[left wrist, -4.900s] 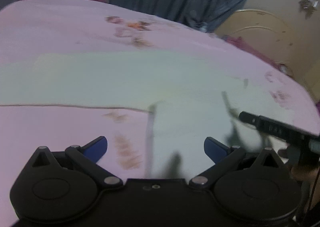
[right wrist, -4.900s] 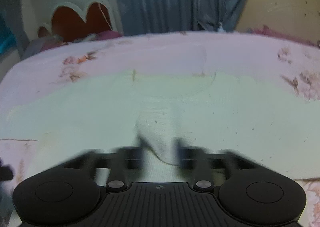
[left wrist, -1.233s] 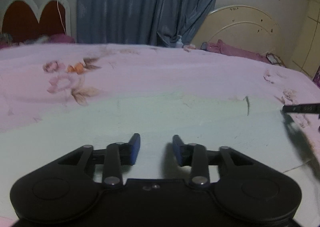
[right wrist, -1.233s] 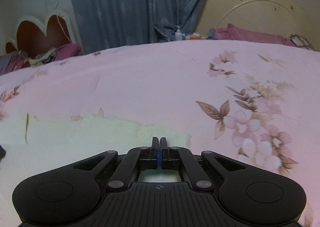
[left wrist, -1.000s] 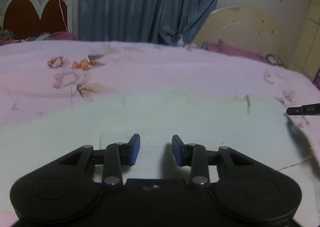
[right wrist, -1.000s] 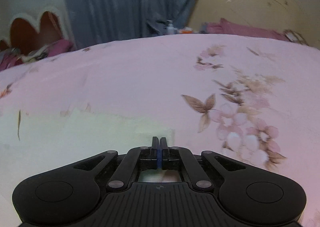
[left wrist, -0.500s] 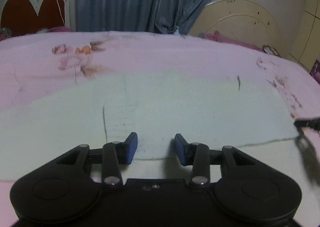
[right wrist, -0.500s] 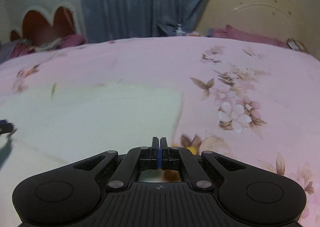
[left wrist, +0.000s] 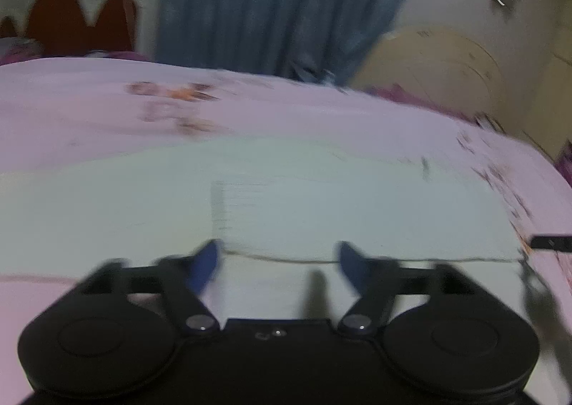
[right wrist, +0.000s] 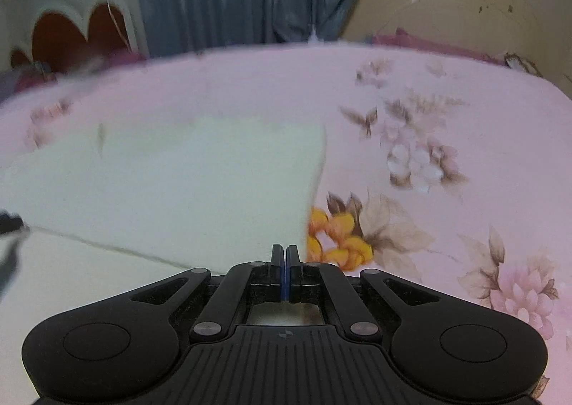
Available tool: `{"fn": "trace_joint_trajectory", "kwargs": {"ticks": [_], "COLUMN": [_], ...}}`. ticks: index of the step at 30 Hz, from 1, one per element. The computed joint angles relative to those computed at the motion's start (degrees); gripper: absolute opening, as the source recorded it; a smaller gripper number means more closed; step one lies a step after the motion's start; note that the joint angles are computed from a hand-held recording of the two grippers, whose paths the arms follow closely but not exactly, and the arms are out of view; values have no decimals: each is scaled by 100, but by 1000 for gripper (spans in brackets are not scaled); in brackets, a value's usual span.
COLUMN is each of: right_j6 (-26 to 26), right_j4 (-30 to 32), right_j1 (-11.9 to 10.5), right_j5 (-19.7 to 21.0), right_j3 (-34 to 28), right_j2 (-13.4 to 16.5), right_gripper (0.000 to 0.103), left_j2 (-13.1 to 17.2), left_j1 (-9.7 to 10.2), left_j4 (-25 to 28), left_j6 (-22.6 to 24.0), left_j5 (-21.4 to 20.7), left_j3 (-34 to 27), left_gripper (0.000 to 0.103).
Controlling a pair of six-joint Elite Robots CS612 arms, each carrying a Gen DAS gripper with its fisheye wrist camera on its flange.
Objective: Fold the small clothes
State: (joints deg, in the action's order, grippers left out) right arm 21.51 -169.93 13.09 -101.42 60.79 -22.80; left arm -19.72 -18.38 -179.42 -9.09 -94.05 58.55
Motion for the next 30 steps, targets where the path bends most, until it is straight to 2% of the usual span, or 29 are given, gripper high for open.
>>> {"fn": "trace_joint_trajectory", "kwargs": {"ticks": [1, 2, 3, 5, 8, 9, 11, 15, 20, 23, 27, 29, 30], "right_j6": [89, 179, 223, 184, 162, 141, 144, 139, 128, 154, 230, 200, 188], "right_j4": [-42, -161, -325, -300, -393, -396, -346, -153, 22, 127, 235, 261, 273], "right_j1": [-7, -6, 6, 39, 97, 132, 163, 215, 268, 287, 288, 290, 290], "right_j5": [72, 128, 142, 156, 278, 286, 362, 471, 470, 383, 277, 221, 201], "right_j3": [30, 96, 148, 119, 94, 65, -49, -339, -644, -758, -833, -841, -834], "right_j2": [-19, -43, -49, -28, 6, 23, 77, 203, 329, 371, 389, 385, 379], "right_gripper": [8, 40, 59, 59, 58, 48, 40, 40, 41, 40, 41, 40, 40], "left_j2": [-60, -115, -175, -270, -386, -410, -415, -334, -112, 5, 140, 193, 202], "left_j1": [26, 63, 106, 194, 367, 440, 613, 866, 1125, 1205, 1266, 1278, 1300], "left_j4": [-130, -193, -194, -246, -291, -288, -426, -687, -1036, -1184, -1304, -1322, -1251], "left_j6": [-97, -184, -280, -505, -1041, -1329, -2000, -2876, -3945, -4367, -4619, -4749, -4728], "left_j5": [81, 106, 150, 316, 576, 643, 647, 773, 762, 844, 891, 914, 883], "left_j3": [143, 262, 375, 578, 826, 883, 952, 885, 622, 471, 262, 175, 136], "left_gripper": [89, 89, 89, 86, 75, 72, 68, 65, 51, 49, 49, 40, 13]}}
